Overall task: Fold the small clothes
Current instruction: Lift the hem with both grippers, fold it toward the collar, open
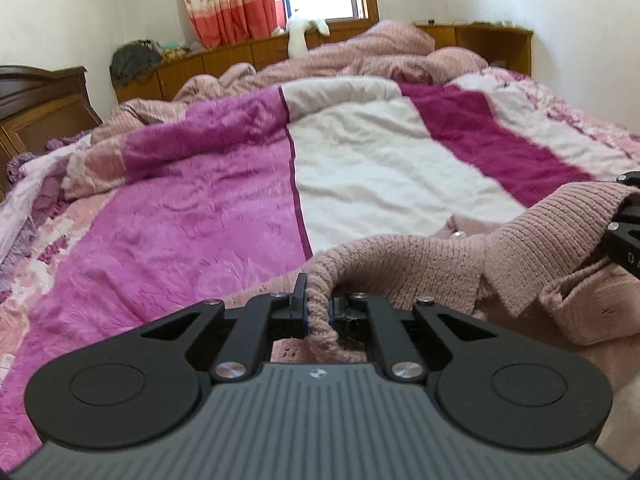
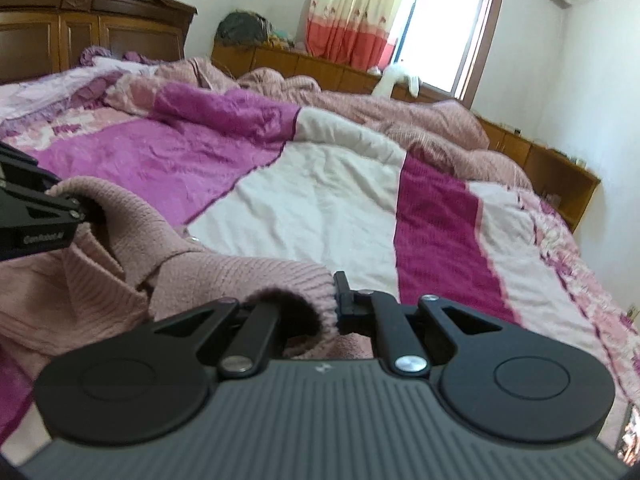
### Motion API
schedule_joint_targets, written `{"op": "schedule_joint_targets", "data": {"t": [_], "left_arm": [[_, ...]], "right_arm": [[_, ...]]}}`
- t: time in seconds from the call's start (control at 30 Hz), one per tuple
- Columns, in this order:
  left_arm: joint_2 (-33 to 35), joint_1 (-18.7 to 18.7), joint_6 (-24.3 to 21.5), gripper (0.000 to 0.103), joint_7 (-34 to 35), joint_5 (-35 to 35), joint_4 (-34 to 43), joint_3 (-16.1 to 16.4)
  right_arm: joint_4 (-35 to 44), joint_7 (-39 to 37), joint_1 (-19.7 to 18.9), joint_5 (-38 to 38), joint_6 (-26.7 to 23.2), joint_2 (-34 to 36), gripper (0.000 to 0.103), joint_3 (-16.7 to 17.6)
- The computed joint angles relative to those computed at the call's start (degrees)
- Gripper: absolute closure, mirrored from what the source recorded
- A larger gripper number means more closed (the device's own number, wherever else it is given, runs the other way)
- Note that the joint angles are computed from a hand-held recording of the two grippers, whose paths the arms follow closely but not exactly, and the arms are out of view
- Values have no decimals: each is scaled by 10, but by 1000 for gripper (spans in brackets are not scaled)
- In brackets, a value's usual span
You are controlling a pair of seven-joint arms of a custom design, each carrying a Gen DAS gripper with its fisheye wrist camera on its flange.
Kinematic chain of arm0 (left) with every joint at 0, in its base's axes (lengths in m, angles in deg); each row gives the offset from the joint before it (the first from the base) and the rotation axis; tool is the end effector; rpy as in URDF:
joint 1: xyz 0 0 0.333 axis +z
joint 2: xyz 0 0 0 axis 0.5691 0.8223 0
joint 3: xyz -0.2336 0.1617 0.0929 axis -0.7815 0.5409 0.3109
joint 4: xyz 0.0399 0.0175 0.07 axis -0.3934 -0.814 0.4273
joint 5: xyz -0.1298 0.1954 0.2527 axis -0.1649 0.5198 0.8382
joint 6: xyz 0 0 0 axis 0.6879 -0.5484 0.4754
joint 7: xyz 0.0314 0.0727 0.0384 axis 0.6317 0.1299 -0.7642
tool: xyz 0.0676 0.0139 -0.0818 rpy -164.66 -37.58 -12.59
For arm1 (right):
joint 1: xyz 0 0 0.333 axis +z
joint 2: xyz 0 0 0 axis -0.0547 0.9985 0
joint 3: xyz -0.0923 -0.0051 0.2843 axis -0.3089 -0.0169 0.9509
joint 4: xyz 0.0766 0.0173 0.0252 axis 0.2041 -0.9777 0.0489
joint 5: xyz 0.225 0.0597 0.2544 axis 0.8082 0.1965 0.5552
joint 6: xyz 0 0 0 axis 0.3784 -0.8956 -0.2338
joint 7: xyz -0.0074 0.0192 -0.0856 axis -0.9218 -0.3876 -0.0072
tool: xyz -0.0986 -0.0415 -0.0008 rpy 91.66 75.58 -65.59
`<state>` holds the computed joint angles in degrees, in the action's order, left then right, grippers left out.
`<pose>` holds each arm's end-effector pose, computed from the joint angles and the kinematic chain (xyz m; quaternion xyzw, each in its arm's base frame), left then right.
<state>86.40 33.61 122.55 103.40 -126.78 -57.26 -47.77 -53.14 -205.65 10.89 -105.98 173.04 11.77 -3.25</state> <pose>0.5904 -0.1552 0.4824 -0.3385 0.8084 -0.4078 0.2561 0.4693 0.1660 0.4662 -0.5428 0.6428 -0.4985 0.2092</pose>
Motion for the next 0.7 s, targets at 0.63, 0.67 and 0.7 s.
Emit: {"op": "schedule_joint_targets", "data": {"t": [0.63,0.67,0.7], "left_arm": [[107,4,48,93,-217,259,37,-17],[104,9,43,91,-224,267,35,-19],[100,10,36,88,-235,278,34,-18]], "right_arm": [[33,-18,-12,48,76,83,92,-43],[32,-19,-13,52,80,82,92,-44],[30,-19,-14,55,86,79,92,-45]]}}
